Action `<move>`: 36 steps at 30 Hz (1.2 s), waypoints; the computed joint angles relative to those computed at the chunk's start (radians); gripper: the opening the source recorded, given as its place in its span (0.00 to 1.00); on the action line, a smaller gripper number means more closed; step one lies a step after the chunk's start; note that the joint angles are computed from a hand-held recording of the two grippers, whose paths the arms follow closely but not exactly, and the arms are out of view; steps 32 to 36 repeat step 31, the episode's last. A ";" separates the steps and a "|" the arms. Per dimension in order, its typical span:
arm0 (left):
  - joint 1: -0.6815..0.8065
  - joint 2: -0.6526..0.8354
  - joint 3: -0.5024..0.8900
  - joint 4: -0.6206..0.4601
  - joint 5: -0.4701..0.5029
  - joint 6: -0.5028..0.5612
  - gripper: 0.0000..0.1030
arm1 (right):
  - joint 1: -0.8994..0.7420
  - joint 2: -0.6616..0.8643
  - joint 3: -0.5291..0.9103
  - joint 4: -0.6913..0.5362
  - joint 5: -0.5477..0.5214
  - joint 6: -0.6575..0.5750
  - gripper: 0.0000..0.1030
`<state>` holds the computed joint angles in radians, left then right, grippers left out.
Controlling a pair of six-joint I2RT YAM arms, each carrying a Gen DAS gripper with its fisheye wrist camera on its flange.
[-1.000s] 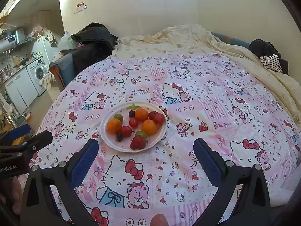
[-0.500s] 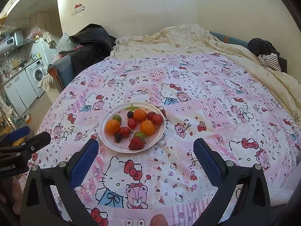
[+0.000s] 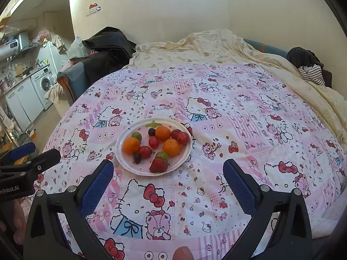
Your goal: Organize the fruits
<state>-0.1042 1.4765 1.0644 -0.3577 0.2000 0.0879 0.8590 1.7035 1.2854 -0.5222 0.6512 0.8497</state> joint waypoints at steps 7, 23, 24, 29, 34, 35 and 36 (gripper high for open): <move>0.003 0.000 0.002 -0.002 0.003 0.002 1.00 | 0.002 0.005 0.008 -0.003 0.000 -0.004 1.00; 0.003 0.003 0.001 -0.001 0.001 0.002 1.00 | 0.001 0.008 0.011 0.000 -0.002 -0.011 1.00; 0.003 0.003 -0.001 -0.001 0.001 0.002 1.00 | 0.001 0.008 0.011 0.000 -0.001 -0.011 1.00; 0.001 -0.002 -0.012 0.007 -0.002 0.006 1.00 | 0.002 0.010 0.015 -0.005 0.000 -0.010 1.00; -0.004 -0.006 -0.021 0.013 -0.010 0.007 1.00 | 0.003 0.011 0.015 -0.001 0.000 -0.015 1.00; -0.004 -0.006 -0.021 0.013 -0.010 0.007 1.00 | 0.003 0.011 0.015 -0.001 0.000 -0.015 1.00; -0.004 -0.006 -0.021 0.013 -0.010 0.007 1.00 | 0.003 0.011 0.015 -0.001 0.000 -0.015 1.00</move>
